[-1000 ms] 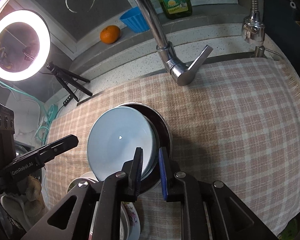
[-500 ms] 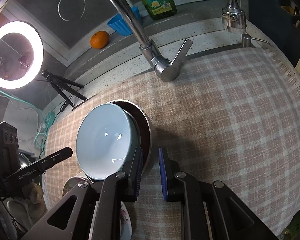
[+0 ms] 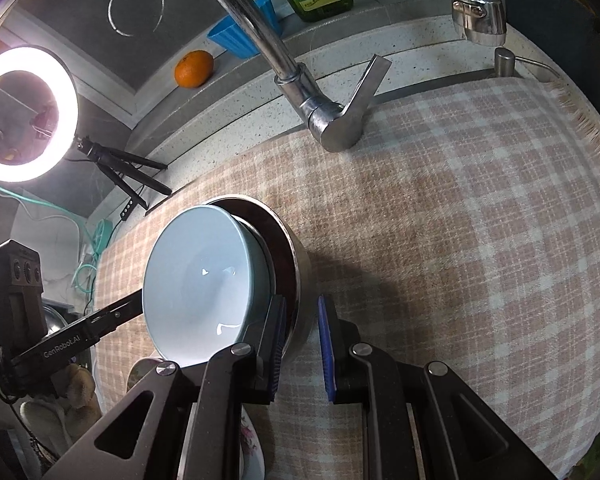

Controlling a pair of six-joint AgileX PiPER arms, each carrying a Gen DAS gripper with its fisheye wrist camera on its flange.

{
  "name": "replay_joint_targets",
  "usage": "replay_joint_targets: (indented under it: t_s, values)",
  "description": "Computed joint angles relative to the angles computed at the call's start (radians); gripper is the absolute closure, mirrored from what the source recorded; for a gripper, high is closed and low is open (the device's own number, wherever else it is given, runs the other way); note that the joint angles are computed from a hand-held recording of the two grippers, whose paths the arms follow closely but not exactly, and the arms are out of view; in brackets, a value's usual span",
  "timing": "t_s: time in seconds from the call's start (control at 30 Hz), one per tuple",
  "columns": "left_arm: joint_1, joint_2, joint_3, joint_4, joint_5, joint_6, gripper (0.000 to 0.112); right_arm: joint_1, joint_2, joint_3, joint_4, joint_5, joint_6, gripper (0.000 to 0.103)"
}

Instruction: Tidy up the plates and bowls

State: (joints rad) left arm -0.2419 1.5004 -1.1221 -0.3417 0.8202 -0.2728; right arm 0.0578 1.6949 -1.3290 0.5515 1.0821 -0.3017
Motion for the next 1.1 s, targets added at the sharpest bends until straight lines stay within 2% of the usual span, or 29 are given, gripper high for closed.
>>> replay_joint_targets:
  t_s: [0.47,0.57,1.1]
  values:
    - [0.006,0.032,-0.009,-0.018,-0.004,0.016,0.105,0.036,0.053,-0.042,-0.032,0.014,0.024,0.09]
    - [-0.001,0.036,-0.016,-0.004,-0.002,0.007,0.105,0.049,0.063,-0.055,-0.047,0.02,0.035,0.093]
    - [0.004,0.038,-0.042,-0.012,0.021,0.015,0.105,0.058,0.065,-0.075,-0.083,0.03,0.09,0.094]
